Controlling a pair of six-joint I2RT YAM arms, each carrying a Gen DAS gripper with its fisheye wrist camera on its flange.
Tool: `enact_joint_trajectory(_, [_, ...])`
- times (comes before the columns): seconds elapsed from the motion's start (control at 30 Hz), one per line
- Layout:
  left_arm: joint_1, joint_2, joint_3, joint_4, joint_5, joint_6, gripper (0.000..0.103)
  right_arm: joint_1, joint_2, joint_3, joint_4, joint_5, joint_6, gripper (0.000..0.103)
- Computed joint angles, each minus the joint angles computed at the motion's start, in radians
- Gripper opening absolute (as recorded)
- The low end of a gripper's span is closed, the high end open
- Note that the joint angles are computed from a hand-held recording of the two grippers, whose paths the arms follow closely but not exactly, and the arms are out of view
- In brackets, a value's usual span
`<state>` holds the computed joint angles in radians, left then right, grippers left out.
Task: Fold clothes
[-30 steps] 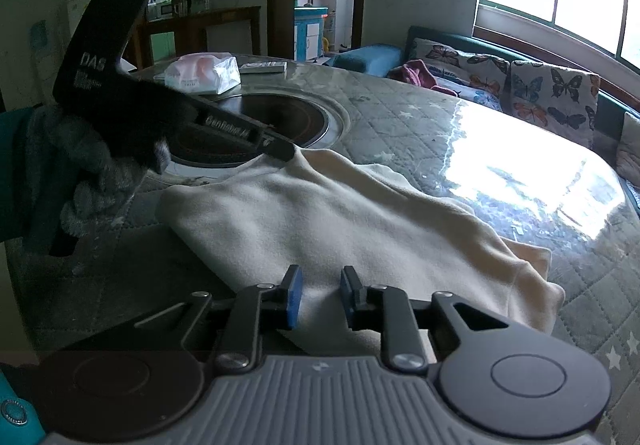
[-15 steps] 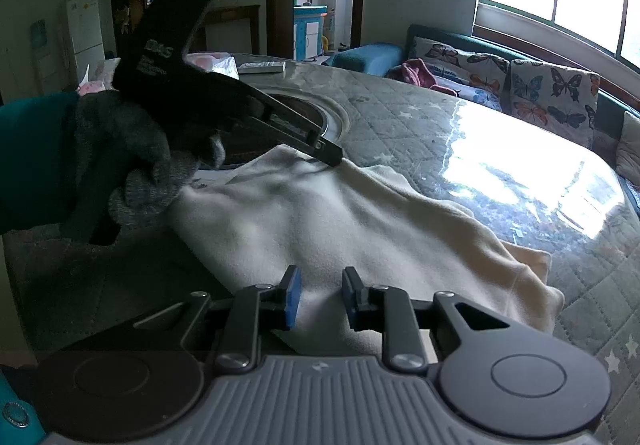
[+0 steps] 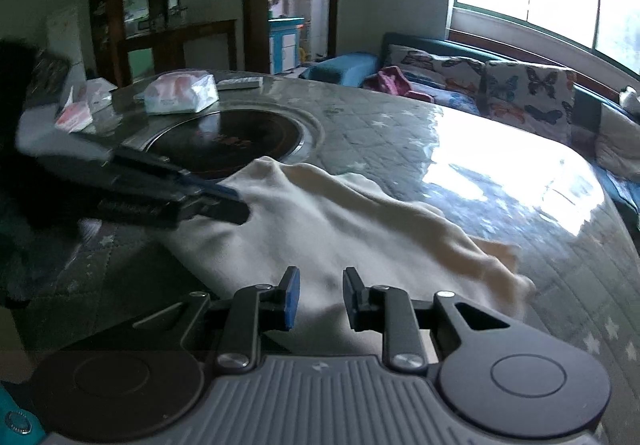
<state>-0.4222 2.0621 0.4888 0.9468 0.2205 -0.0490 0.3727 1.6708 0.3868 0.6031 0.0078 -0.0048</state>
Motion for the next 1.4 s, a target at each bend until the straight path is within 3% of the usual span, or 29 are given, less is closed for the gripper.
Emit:
enact_joint_trajectory(0.47, [-0.027, 0.030, -0.013, 0.028, -0.054, -0.007, 0.016, -0.052, -0.095, -0.148, 0.049, 0.065, 0.020, 0.023])
enact_joint_trajectory(0.57, [-0.029, 0.030, -0.013, 0.027, -0.059, -0.008, 0.016, -0.080, -0.043, -0.158, 0.098, 0.044, 0.024, 0.024])
enact_joint_trajectory(0.73, [-0.028, 0.021, -0.014, 0.017, -0.061, -0.005, 0.016, -0.100, -0.095, -0.148, 0.057, 0.023, 0.012, 0.024])
enact_joint_trajectory(0.87, [-0.026, 0.015, -0.014, 0.009, -0.060, -0.014, 0.016, -0.139, -0.067, -0.098, 0.047, -0.001, -0.014, 0.027])
enact_joint_trajectory(1.23, [-0.004, -0.003, -0.018, -0.013, -0.043, -0.019, 0.017, -0.250, 0.224, 0.250, -0.083, -0.087, -0.049, 0.027])
enact_joint_trajectory(1.4, [0.009, -0.021, -0.020, -0.031, -0.027, -0.024, 0.018, -0.250, 0.256, 0.279, -0.078, -0.083, -0.043, 0.028])
